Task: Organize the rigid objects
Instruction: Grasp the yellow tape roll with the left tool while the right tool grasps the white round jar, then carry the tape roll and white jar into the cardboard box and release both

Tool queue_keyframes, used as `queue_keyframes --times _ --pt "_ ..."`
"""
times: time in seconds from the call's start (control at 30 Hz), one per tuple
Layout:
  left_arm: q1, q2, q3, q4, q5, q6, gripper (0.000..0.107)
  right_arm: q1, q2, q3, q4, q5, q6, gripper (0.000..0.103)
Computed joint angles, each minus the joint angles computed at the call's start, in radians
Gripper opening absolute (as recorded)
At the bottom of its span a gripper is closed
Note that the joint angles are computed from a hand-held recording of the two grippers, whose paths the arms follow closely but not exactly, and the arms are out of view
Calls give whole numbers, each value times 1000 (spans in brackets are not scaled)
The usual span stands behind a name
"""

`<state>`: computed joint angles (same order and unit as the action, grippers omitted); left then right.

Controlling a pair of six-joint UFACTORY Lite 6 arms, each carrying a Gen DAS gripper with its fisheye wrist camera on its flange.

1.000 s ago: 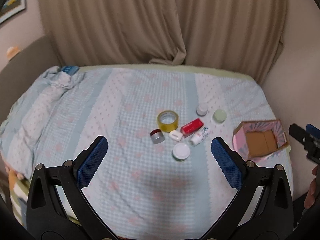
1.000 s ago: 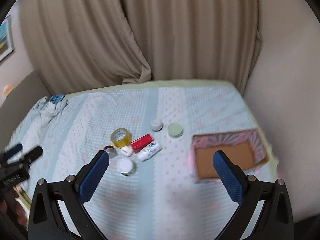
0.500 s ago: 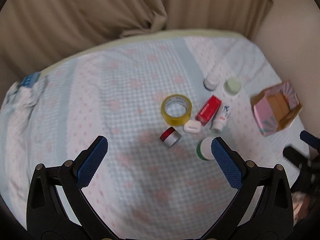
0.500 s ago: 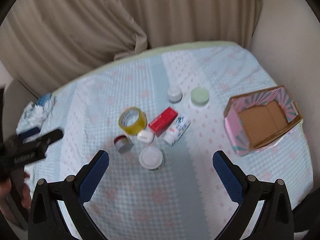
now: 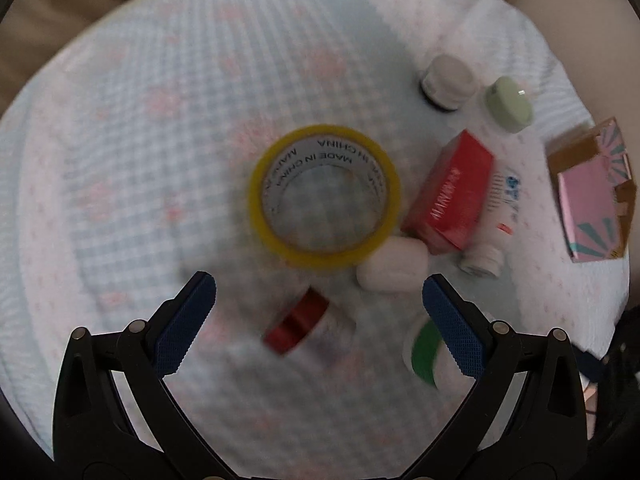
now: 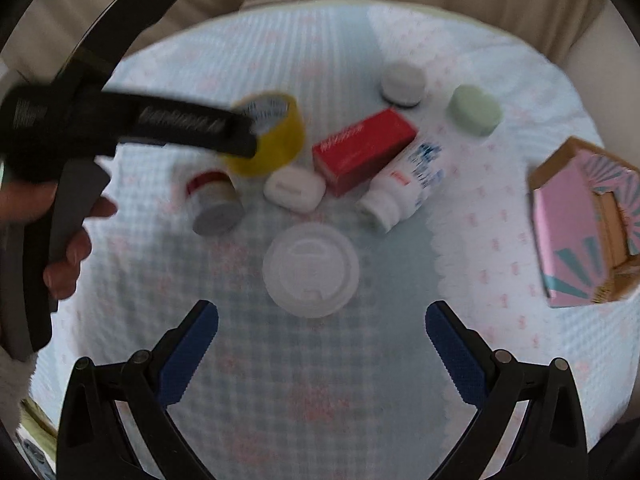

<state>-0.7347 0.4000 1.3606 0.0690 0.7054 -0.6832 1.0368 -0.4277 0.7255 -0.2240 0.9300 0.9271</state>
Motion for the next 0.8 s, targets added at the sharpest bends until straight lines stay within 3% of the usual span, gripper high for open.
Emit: queue_keyframes --times 0.3,0.37,0.53,0.8 --pt "47 222 134 -70 -102 76 103 -114 220 -55 65 -249 -122 102" --pt "37 265 177 -43 -96 60 102 -128 274 -45 79 -279 -157 91" --pt "16 325 252 -1 -92 25 98 -147 365 -15 72 -285 -189 69" --pt "17 273 221 31 -77 -18 96 -191 348 -39 95 -284 -242 67"
